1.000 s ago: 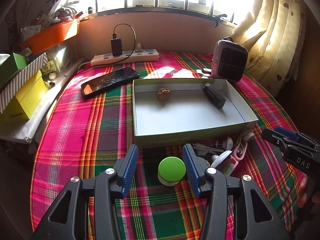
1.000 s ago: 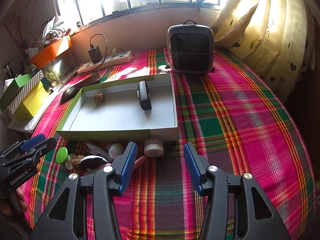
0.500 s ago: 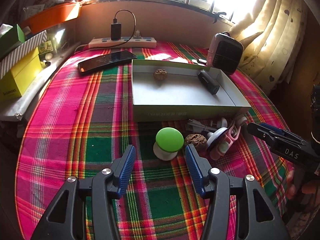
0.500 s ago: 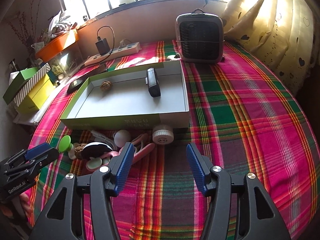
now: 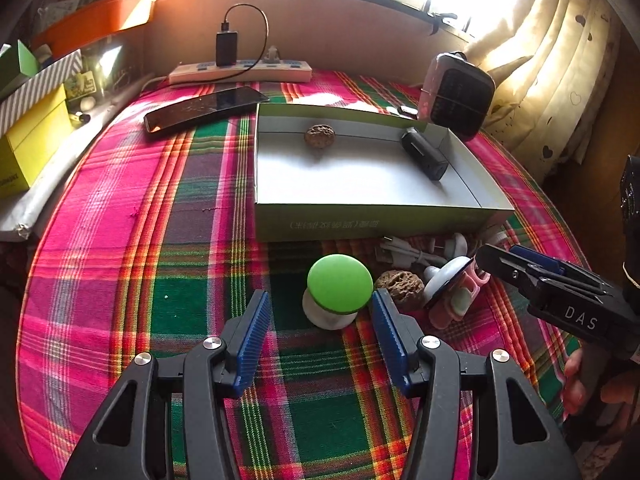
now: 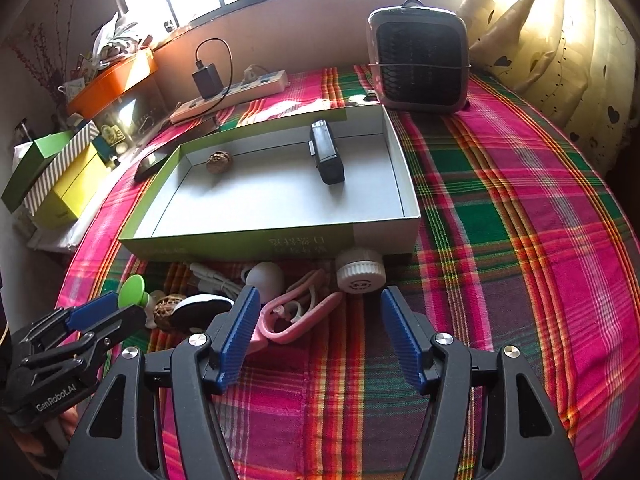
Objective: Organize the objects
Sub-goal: 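Withdraw both tools from the box back toward the remaining objects, then grasp the green mushroom object with left tool while right tool grasps the pink ear-hook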
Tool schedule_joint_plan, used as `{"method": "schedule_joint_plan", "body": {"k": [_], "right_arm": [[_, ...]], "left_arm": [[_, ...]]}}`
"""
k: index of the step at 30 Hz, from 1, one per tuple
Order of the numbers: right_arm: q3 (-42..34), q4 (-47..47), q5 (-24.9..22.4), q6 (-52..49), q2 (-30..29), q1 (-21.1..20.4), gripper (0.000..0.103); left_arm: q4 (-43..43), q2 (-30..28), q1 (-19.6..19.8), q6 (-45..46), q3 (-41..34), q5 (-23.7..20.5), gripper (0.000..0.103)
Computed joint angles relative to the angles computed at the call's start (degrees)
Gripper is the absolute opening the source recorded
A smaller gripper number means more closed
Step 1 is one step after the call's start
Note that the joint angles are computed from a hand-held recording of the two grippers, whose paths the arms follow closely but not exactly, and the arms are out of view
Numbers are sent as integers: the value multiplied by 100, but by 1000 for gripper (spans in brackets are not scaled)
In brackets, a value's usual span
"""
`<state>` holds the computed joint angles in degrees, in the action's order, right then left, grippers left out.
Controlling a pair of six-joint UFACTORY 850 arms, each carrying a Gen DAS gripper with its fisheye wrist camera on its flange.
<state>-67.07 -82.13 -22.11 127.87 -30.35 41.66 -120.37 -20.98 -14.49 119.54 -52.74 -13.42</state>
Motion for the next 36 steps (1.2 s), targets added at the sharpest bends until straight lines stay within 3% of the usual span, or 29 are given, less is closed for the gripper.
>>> {"method": "schedule_joint_plan", "body": {"k": [7,23,31,36], "right_arm": [[-211,689,-148,-633,-162,-3,64],[94,1171,-592,-883,93,64,64],[279,1185,-733,-811,225,91,64],[375,647,-584,-469,275,114,64]], "left_arm": [[-25,-86,-35,69,-76,129,52],[125,-154,-14,-71,-141,202,51],[105,-154,-20,-57,-137,212,51],[7,-159,-45,50,-145,271,51]]}}
